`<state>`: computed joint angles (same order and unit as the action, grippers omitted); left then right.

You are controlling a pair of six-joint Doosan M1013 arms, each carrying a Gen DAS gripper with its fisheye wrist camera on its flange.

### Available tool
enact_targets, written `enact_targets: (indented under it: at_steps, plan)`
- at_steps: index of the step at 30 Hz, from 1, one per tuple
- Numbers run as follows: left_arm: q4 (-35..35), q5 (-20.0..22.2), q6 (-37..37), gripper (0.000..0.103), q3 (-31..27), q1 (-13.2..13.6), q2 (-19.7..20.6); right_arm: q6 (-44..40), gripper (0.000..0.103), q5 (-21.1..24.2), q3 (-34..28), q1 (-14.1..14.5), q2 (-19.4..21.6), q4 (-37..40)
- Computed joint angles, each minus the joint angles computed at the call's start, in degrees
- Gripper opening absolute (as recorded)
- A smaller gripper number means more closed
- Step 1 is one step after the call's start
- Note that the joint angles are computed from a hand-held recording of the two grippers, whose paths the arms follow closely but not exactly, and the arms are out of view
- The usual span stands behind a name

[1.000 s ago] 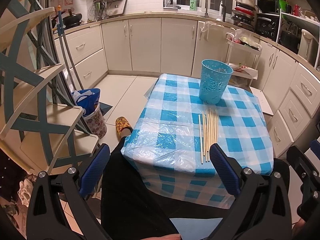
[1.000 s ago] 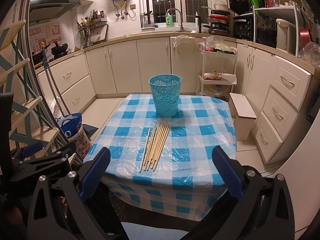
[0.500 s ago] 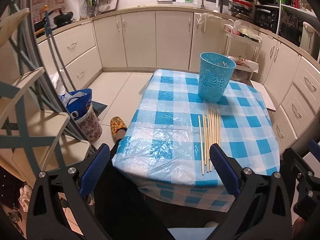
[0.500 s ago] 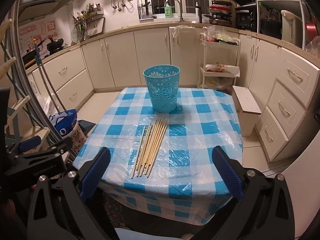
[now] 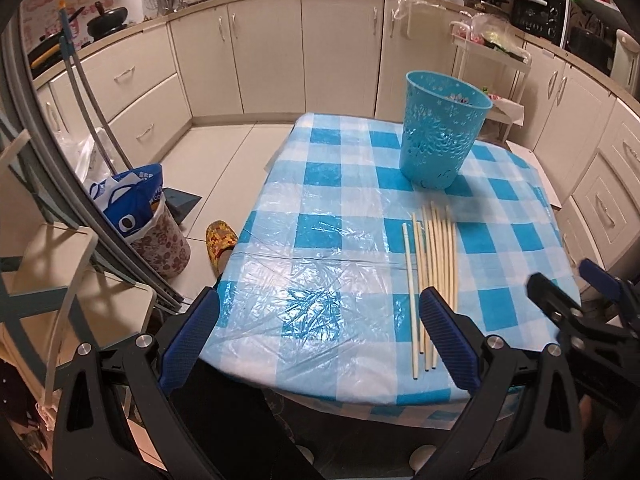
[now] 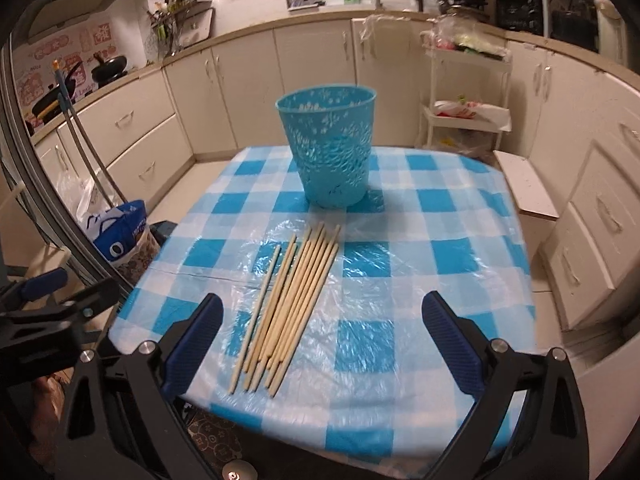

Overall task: Organize utensils
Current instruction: 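Move both tools forward toward the wooden chopsticks on the cloth, then close the left tool on one wooden chopstick while the right tool grasps another chopstick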

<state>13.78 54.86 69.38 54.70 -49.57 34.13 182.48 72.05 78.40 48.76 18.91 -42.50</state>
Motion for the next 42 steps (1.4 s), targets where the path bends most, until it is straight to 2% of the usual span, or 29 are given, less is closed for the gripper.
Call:
enact_targets:
  at_steps: [1,3,5,9,19,23,28,31,33,37,40,42]
  plan:
    - [-0.29,0.24,0.21,0.096,-0.34,0.09,0.34,-0.35,0.079,-1.03,0.42,-0.47,0.02,0.73]
    - [-1.37,0.46,1.24,0.096,-1.06,0.36,1.06,-1.22,0.070,-3.13,1.38,-1.94,0.22,2.87]
    - [-1.68,0.91,1.43,0.096,-1.79,0.54,1.77,-1.92,0.055,-5.26,2.25,-3.18,0.42,4.72]
    - [-2.60,1.66,2.13,0.096,-2.78,0.82,2.74,-3.40,0.045,-8.50,3.31,-5.53,1.26,7.84]
    - [-3.61,3.27,3.30,0.096,-5.31,1.14,5.03,-7.50,0.031,-11.23,3.61,-8.30,2.51,12.28]
    - [-3.93,3.64,4.11,0.096,-6.40,1.12,5.85,-10.21,0.031,-11.58,4.05,-8.83,2.46,13.26]
    - [-4.61,3.90,5.34,0.096,-8.08,1.03,7.03,-16.81,0.028,-10.80,3.50,-9.84,2.54,15.84]
    - [-6.36,3.40,7.03,0.096,-8.64,1.14,7.59,-21.40,0.019,-10.51,3.58,-10.45,2.23,17.81]
    - [-7.58,3.83,7.93,0.095,-9.83,1.16,8.50,-24.69,0.018,-10.94,3.99,-10.97,1.76,19.45]
    - [-10.29,5.08,10.50,0.089,-13.17,1.01,10.88,-30.17,0.015,-10.25,4.60,-11.94,0.95,22.01]
    - [-11.94,7.36,12.29,0.083,-17.24,0.70,13.62,-32.93,0.015,-11.85,6.09,-13.01,-0.34,24.99]
    - [-11.99,10.55,13.11,0.074,-21.09,0.34,16.08,-33.45,0.015,-12.77,7.02,-13.50,-1.08,26.35]
